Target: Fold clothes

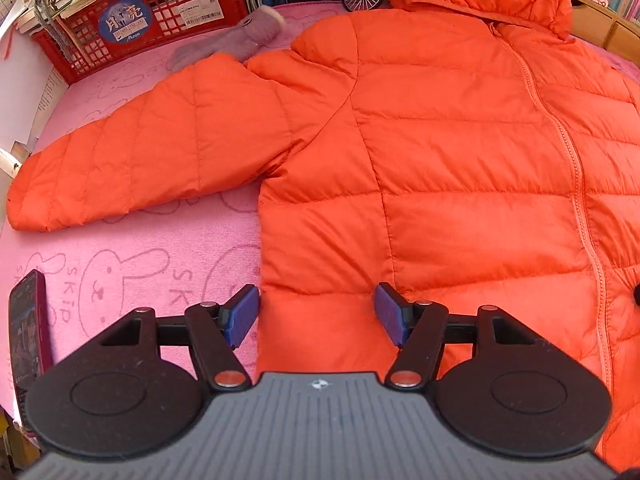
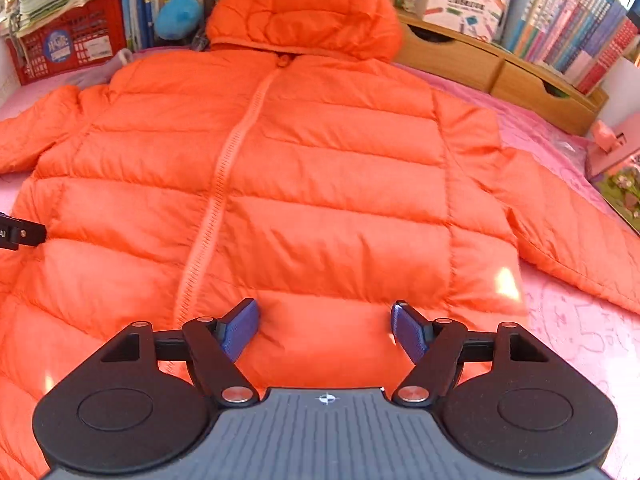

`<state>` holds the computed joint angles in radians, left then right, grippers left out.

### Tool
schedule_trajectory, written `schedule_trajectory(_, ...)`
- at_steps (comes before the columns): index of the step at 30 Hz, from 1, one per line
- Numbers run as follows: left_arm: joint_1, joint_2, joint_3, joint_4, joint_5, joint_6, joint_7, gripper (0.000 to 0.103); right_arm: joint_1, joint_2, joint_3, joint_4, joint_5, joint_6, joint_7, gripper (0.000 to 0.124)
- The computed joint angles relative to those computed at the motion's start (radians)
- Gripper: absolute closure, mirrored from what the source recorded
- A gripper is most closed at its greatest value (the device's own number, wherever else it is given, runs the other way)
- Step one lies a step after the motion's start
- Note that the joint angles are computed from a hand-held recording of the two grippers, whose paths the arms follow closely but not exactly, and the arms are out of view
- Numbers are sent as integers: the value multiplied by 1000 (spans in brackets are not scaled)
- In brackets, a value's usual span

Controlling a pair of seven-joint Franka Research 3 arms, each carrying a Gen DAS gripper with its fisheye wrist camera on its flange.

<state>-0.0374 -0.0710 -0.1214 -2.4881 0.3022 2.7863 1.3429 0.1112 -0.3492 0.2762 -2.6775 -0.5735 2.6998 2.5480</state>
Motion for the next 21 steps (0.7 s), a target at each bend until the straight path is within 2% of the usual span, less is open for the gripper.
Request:
schedule_trajectory(3, -8, -35, -17, 14, 20, -110, -51, 37, 44, -112, -68, -93, 131, -11, -79, 52)
schedule_trajectory(7, -32, -94, -39, 7, 44, -248, -95, 37, 102, -214, -103, -140, 272, -80, -234, 52)
schedule_trajectory(10, -64, -148, -39, 0, -23, -351, -93, 37, 133, -271, -114, -152, 376, -138, -308, 51)
schedule_trajectory(14, -104, -243, -40, -26, -112, -449, -123, 36, 148, -317, -120, -146, 487, -190, -389, 48)
schedule_trajectory(17, -131, -320, -43, -48, -155, -479, -165, 34, 149, -351, -121, -137, 535, -228, -463, 48)
schedule_trajectory(21, -167, -403, -37, -65, -179, -473, -162, 30, 115, -423, -87, -125, 540, -279, -501, 44)
